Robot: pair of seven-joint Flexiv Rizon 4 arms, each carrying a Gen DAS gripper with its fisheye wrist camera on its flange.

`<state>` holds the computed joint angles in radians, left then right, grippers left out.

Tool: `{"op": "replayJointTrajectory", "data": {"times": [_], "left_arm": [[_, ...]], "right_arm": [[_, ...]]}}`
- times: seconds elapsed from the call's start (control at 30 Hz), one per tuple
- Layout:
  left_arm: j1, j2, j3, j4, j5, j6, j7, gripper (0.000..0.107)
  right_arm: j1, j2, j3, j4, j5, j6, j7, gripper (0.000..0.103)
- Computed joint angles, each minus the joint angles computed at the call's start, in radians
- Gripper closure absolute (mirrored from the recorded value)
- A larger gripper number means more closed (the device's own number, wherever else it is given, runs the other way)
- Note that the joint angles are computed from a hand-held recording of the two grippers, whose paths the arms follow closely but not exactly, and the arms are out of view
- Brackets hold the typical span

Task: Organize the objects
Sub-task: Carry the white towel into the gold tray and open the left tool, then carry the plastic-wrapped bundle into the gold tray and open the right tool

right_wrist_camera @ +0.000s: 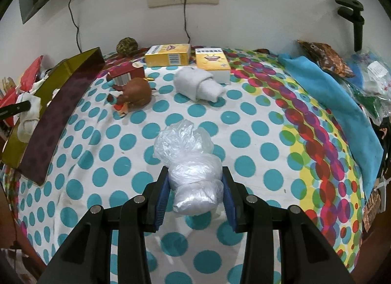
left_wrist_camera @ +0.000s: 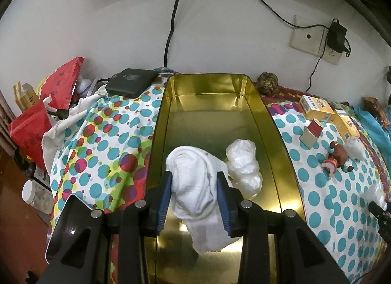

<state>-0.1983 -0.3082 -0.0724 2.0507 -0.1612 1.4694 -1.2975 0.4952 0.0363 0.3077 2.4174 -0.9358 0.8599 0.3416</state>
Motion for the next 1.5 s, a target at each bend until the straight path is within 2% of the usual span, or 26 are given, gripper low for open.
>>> {"op": "replayJointTrajectory", "data": {"times": [0.3,0.37,0.43,0.57,0.7,0.83,0.93,1.1,1.17,1.33,1.5], "left_arm": [[-0.015,-0.016,0.032,-0.018,0.038,-0.008,-0.015,0.058],[-0.003,-0.011,0.019,-0.007,0.035,0.002,-0.004,0.057],[0.01,-0.002,0.005,0.006,0.027,0.009,0.012,0.051],[0.084,0.039,-0.088,0.068,-0.068,0.045,0.098,0.047],[0.107,0.086,-0.119,0.118,-0.143,0.055,0.159,0.047],[0.136,0.147,-0.167,0.182,-0.29,0.078,0.253,0.047],[0.148,0.192,-0.205,0.23,-0.445,0.093,0.358,0.046],[0.106,0.244,-0.19,0.282,-0.619,0.137,0.482,0.046],[0.081,0.257,-0.185,0.291,-0.723,0.144,0.555,0.046],[0.023,0.271,-0.126,0.299,-0.829,0.146,0.624,0.046],[-0.027,0.261,-0.057,0.297,-0.849,0.14,0.635,0.046]], "right_arm": [[0.013,-0.048,-0.013,-0.053,-0.022,0.007,-0.026,0.066],[0.019,-0.059,-0.016,-0.068,-0.031,0.006,-0.034,0.066],[0.026,-0.073,-0.02,-0.089,-0.04,0.003,-0.048,0.066],[0.04,-0.101,-0.03,-0.133,-0.068,0.003,-0.076,0.066],[0.06,-0.143,-0.042,-0.196,-0.102,0.015,-0.118,0.066],[0.083,-0.194,-0.063,-0.268,-0.151,0.039,-0.145,0.066],[0.103,-0.23,-0.078,-0.326,-0.18,0.054,-0.177,0.066],[0.139,-0.304,-0.106,-0.433,-0.194,0.094,-0.251,0.066],[0.156,-0.337,-0.116,-0.477,-0.18,0.096,-0.296,0.066],[0.192,-0.413,-0.141,-0.569,-0.105,0.115,-0.395,0.066],[0.224,-0.465,-0.166,-0.629,-0.034,0.099,-0.478,0.066]]}}
